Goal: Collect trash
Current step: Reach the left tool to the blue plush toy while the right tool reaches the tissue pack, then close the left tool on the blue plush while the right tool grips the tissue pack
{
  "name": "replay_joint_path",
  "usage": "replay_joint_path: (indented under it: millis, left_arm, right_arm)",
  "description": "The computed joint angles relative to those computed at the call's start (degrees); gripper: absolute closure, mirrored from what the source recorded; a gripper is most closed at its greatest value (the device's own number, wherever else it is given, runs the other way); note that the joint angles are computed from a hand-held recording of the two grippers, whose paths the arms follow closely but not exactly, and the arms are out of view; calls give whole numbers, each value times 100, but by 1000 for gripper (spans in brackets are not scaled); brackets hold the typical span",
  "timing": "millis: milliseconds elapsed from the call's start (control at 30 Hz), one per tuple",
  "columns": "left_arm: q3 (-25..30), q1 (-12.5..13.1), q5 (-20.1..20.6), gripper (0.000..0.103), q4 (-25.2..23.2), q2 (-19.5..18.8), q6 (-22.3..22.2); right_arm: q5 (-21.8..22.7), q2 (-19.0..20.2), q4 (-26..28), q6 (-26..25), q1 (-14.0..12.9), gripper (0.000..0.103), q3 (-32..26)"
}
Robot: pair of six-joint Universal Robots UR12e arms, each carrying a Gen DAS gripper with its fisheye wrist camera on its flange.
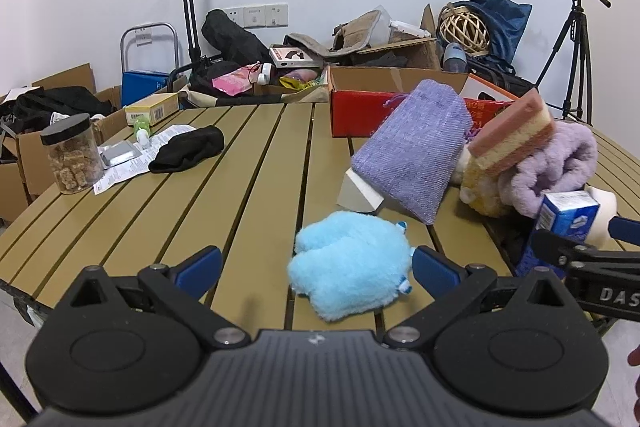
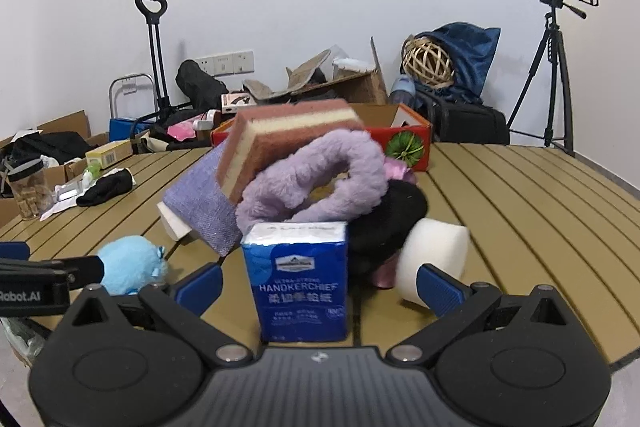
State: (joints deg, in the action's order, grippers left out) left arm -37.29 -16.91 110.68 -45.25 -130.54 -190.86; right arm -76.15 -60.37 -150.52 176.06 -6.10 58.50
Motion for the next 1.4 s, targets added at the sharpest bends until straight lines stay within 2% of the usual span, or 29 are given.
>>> replay_joint_path:
  millis: [167,267,433,700,967,1400]
  left_arm:
    - [31,45,-108,0,-129,-28,-78]
    - [3,63,-168,0,-119,-20,-74]
    - [78,78,-221,0,-154,-62,-115]
    - [429,58,-285,0,-345,-262,-196]
    - [1128,10,-194,0,-833,-651,-275]
    - [1766,-31,-8,0,-1319,-1046,-451]
  right_arm:
    - [-107,145,2,-128,73,3,-155]
    - [-85,184,53,-123,84,18,-202]
    - [-91,167,-77,-135,92,52,-136]
    - [92,72,-363,-22,21,52,55]
    - [189,-44,-794,202,-92,52,281]
    - [109,-156,-891,251,-178,52,492]
